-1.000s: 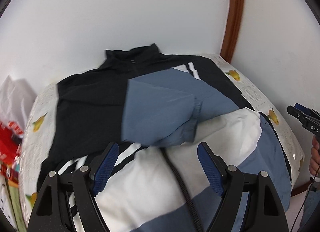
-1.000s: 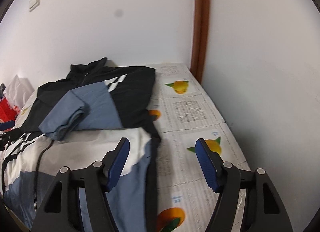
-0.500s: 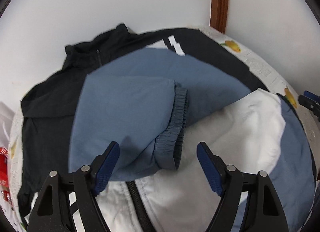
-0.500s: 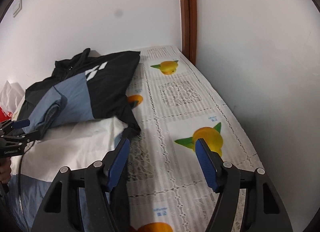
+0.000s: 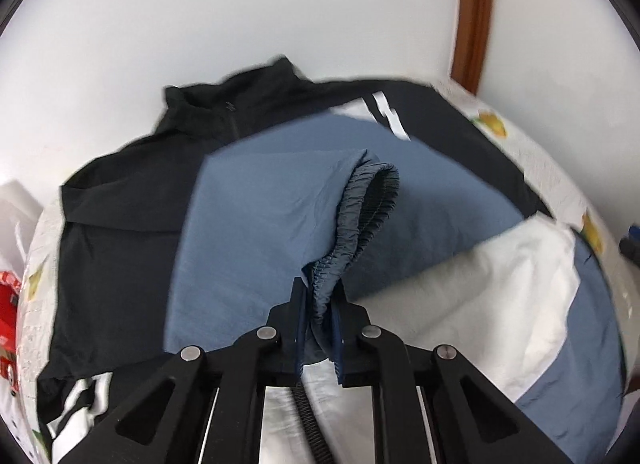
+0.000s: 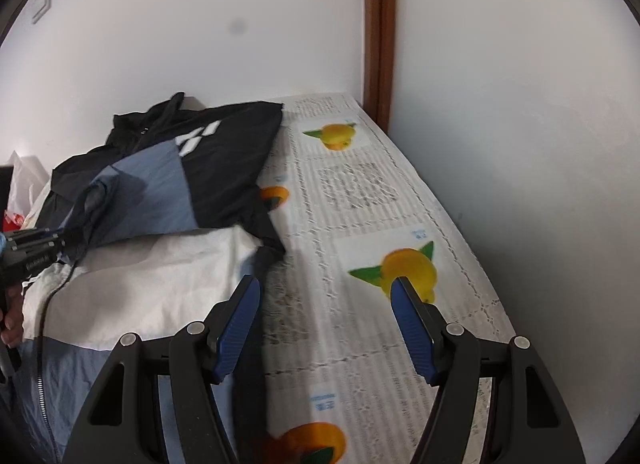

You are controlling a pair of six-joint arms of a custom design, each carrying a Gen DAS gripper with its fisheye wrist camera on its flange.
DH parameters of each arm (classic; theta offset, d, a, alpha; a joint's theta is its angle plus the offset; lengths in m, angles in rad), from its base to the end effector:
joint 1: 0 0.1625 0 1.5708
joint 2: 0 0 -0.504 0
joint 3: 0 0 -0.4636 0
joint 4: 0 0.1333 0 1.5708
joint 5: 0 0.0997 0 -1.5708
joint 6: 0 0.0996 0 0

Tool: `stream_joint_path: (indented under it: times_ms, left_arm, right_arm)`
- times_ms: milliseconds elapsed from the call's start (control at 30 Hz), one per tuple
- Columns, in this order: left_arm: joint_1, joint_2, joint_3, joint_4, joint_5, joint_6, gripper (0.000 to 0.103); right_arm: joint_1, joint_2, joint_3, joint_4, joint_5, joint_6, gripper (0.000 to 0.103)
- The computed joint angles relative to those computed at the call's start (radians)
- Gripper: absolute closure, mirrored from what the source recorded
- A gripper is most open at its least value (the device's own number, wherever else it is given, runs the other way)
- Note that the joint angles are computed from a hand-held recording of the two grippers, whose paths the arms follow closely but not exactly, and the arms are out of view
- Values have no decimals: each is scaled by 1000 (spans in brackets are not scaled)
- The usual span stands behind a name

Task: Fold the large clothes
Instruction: 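Grasp the elastic cuff of the folded blue sleeve with the left gripper, then straighten the blue sleeve along the collar with the left gripper, release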

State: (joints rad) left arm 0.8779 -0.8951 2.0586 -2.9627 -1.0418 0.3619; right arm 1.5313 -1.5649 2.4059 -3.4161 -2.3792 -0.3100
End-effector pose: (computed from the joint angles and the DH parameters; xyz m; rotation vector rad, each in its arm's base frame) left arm -0.2519 -0.5908 0.0689 1.2517 2.3112 -0.4144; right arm 0.0445 -0.4257 0.3682 -0.1981 -2.0689 0.9436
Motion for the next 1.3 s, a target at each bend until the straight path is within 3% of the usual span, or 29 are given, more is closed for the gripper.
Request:
stream_joint_path:
  times_ms: [233,433,733,867,1000,1067,1167,1300]
  left_arm:
    - [29,-76,-13,-67,4,40,92]
    - [90,-90,-76,-77,21,36,92]
    - [212,-71,-184,21,69,-41,92]
    - [250,-71,-199,77,49,-60,92]
    - [258,-74,-190,80,47,-49,92]
    - [257,-81,-182,79,42,-47,92]
    - [250,-98,-161,69,43,-37,92]
    - [225,-127,-107,-7,71,25,92]
  right_arm:
    - [111,77,-49,-13,-53,-11,36]
    - [158,179,-131,-10,-53,-29,36]
    - [142,319,-244,0,-22,-50,36]
    - [118,360,-269,-9,-36,-45,36]
    - [88,386,-286,9,-72,3,36]
    - [76,390,-294,71,-117,63,36]
    - [62,376,-291,157,-120,128,36]
    - [82,346,-250,83,-110,131,36]
